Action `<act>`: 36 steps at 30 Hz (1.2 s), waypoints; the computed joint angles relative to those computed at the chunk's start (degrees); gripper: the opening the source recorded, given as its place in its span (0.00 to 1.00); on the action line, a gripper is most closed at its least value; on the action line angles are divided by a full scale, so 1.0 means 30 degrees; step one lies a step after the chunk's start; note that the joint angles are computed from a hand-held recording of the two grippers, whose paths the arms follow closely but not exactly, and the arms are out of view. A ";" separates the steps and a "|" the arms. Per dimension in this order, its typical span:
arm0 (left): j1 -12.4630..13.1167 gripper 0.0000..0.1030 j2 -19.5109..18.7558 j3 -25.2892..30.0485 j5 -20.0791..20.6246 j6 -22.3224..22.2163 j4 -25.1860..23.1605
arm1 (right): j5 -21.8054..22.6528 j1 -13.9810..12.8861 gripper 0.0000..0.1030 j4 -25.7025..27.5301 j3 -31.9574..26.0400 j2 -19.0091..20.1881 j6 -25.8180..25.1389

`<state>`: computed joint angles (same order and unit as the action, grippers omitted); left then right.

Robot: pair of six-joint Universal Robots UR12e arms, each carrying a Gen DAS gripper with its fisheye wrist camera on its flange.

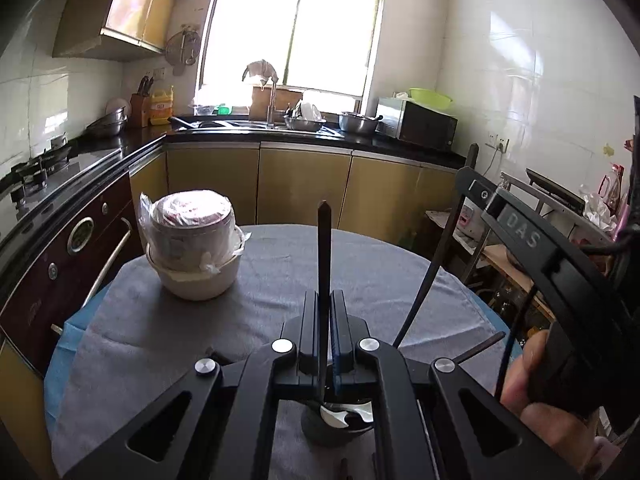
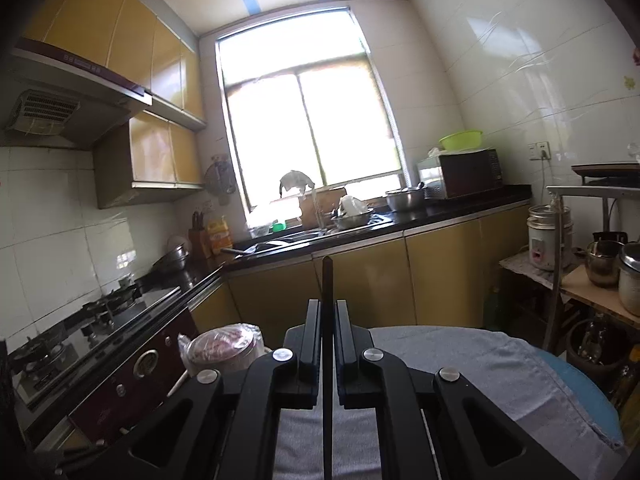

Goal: Organize utensils

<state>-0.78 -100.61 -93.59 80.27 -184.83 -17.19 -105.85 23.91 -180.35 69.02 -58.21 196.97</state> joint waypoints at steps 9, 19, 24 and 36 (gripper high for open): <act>0.0143 0.05 0.0130 -0.0184 -0.0240 0.0353 -0.0781 | 0.0357 -0.0109 0.06 0.0934 0.0328 0.0161 0.0983; -0.0266 0.60 0.1837 -0.2062 0.1700 0.1790 -0.0248 | 0.5004 -0.1072 0.12 0.0782 0.4313 -0.2253 0.2659; -0.0648 0.69 0.3068 -0.3685 0.2976 0.2223 -0.0231 | 0.5762 -0.1307 0.29 -0.0209 0.7183 -0.4037 0.2896; -0.2037 0.69 0.4683 -0.5219 0.5806 0.1317 -0.3179 | 0.5425 -0.0459 0.31 0.0132 1.1579 -0.6995 0.1425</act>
